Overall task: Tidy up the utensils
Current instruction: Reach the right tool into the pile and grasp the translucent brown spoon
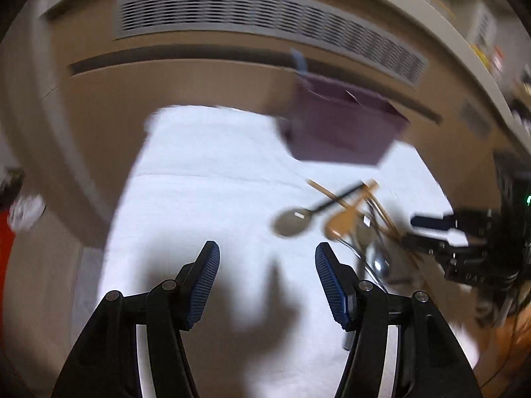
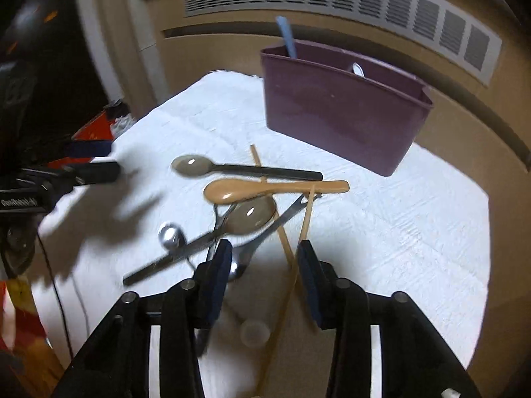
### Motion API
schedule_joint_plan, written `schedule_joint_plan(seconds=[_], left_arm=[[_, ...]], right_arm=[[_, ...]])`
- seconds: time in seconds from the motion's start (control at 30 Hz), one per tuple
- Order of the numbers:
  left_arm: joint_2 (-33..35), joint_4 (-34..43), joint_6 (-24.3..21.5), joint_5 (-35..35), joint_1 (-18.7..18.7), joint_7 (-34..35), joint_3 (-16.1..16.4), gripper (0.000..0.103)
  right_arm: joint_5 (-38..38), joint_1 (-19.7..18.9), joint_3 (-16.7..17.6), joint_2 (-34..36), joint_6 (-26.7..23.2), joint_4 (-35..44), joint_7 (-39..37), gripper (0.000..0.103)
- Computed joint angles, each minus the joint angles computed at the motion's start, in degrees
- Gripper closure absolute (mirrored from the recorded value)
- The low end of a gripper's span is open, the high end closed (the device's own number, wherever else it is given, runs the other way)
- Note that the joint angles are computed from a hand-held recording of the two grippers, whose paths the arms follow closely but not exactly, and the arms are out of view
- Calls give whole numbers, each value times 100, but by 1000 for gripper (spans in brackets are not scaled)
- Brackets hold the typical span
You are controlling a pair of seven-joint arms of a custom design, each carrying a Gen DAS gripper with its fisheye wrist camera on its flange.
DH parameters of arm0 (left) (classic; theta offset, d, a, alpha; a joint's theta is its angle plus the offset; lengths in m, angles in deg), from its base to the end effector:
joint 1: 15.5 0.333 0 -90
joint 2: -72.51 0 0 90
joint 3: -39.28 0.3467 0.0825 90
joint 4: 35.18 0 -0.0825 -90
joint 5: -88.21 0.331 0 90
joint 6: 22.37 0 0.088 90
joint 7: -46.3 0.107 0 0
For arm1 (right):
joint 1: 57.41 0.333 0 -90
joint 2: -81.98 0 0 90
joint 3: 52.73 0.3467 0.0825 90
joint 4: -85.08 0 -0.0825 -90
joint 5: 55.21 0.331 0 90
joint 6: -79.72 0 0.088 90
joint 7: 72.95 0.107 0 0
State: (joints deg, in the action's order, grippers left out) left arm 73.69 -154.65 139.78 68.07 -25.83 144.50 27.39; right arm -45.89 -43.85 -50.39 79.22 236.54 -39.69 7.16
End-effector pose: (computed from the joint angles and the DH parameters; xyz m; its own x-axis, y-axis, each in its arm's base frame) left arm 0.5176 -0.1914 0.5558 -0.3029 -0.9296 0.2100 -0.7551 0.0997 -0.6480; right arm 0.5048 0.1377 0.5397 0.3265 -0.9445 -0.0370 -0.7795 -0.2469 -0.5757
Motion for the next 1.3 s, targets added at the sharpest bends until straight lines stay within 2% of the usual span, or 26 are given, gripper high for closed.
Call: schedule_joint_plan(seconds=[0.1, 0.2, 0.43, 0.5, 0.57, 0.7, 0.73, 0.77, 0.83, 0.93, 1.0, 1.03, 1.1, 1.17, 1.3], left_arm=[[-116, -75, 14, -530, 74, 364, 64, 42], [-294, -280, 285, -839, 48, 670, 103, 41], [-549, -721, 1146, -185, -9, 8, 152, 32], [-561, -720, 1176, -333, -93, -43, 234, 30], [-538, -670, 1141, -582, -167, -118, 296, 29], [-437, -464, 917, -1252, -292, 163, 334, 28], [-417, -424, 902, -1437, -323, 353, 320, 28], [-402, -384, 894, -1636, -366, 645, 299, 28], [-382, -348, 931, -1773, -415, 998, 220, 28], [-329, -192, 879, -2368, -562, 1938, 142, 28], [-258, -69, 789, -2463, -590, 2380, 63, 28], [-200, -27, 792, -2278, -599, 2494, 0, 28], [-62, 42, 764, -1480, -585, 2314, -99, 29], [169, 208, 613, -341, -589, 1754, -129, 33], [716, 975, -342, 606, -557, 1210, -201, 53]], right_arm=[[-7, 5, 23, 248, -121, 305, 245, 67], [-52, 21, 60, 476, -245, 568, 486, 67], [-1080, 233, 33, 922, -568, 1029, 1946, 67], [-1336, 297, 18, 1023, -741, 1117, 2287, 67], [-1654, 363, -11, 1036, -601, 1056, 2564, 65], [-2327, 481, -29, 1077, -690, 1088, 2847, 64], [-2339, 470, -10, 1066, -723, 1087, 2790, 66], [-2270, 438, 12, 1067, -756, 1103, 2685, 79], [-1939, 328, 70, 965, -751, 1019, 2315, 92], [-1827, 236, 40, 728, -625, 783, 2129, 97], [-1717, 137, 3, 536, -509, 589, 1953, 97], [-1723, 98, -15, 449, -465, 501, 1932, 98], [-1705, -16, -72, 245, -318, 293, 1852, 99], [-1532, -135, -127, 48, -189, 107, 1699, 99], [-1209, -345, -258, -278, 109, -237, 1383, 99]])
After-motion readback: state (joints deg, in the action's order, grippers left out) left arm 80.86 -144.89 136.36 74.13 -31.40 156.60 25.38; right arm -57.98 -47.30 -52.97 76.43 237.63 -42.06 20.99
